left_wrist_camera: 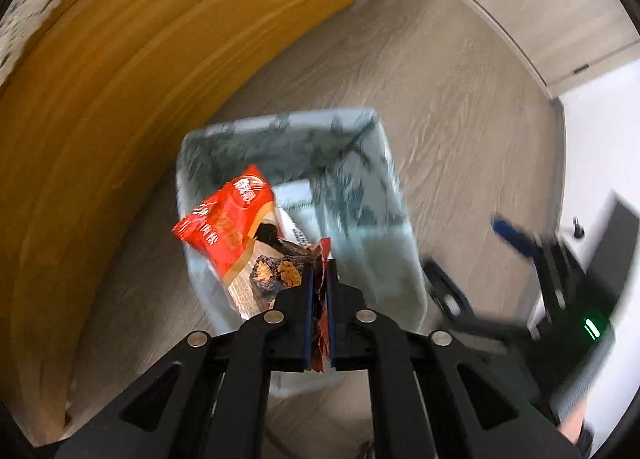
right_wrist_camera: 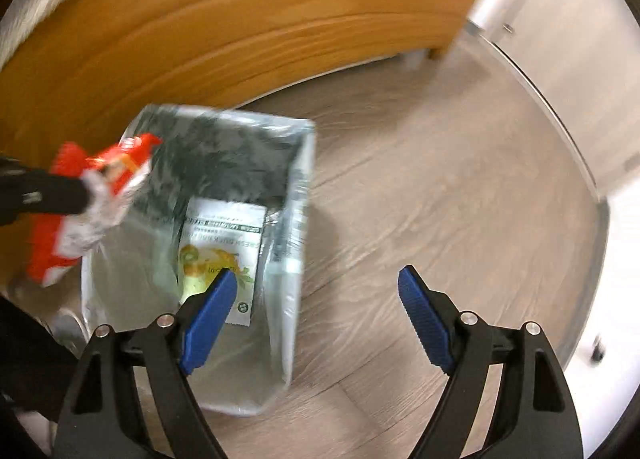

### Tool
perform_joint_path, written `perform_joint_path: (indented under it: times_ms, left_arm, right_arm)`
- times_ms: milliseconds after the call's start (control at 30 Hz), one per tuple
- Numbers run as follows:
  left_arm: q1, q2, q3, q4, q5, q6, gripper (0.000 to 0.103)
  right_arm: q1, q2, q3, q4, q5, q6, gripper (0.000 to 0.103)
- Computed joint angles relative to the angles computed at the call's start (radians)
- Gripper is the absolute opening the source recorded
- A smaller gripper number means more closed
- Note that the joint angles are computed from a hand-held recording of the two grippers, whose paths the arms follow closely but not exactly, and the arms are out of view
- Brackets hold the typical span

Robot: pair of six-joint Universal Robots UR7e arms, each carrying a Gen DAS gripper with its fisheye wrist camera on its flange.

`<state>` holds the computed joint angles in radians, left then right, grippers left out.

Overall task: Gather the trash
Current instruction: 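Carry the red bag and leaflet to the floor bin and release both, then move both open tools back toward the trash on the bed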

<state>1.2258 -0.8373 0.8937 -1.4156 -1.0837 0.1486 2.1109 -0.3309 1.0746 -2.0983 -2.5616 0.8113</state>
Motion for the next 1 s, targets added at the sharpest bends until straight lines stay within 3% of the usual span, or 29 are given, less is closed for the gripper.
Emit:
perform_joint_path:
  times_ms: [67, 133, 167, 367, 533, 667, 767, 1000]
  left_arm:
    - [0.011, 0.022, 0.006, -0.045, -0.013, -0.017, 0.066]
    - [0.033, 0.047, -0.018, -0.051, -0.069, -0.027, 0.077]
    - [0.038, 0.058, -0.03, -0.033, -0.057, -0.034, 0.083]
    - [0.061, 0.062, -0.013, -0.023, 0.107, -0.039, 0.084]
    - [0.052, 0.057, -0.035, 0.007, 0.116, -0.063, 0.084]
    - [0.027, 0.012, 0.0, -0.029, 0.14, 0.015, 0.084]
    - [0.005, -0.022, 0.043, -0.086, 0.187, 0.071, 0.084]
    - [-0.036, -0.088, 0.033, -0.16, 0.168, 0.133, 0.084]
  right_arm:
    - [-0.003, -0.026, 0.058, -0.08, 0.026, 0.018, 0.079]
    - [-0.001, -0.049, 0.107, -0.122, 0.038, 0.043, 0.079]
    - [0.004, -0.06, 0.119, -0.111, 0.041, 0.064, 0.079]
    - [0.001, -0.045, 0.147, -0.151, 0.103, 0.153, 0.079]
    - [0.009, -0.025, 0.114, -0.13, 0.107, 0.133, 0.079]
    - [0.016, -0.031, 0.111, -0.129, 0.103, 0.143, 0.079]
    - [0.028, -0.029, 0.077, -0.067, 0.085, 0.156, 0.079]
    - [0.09, -0.013, -0.063, 0.117, -0.017, 0.156, 0.079]
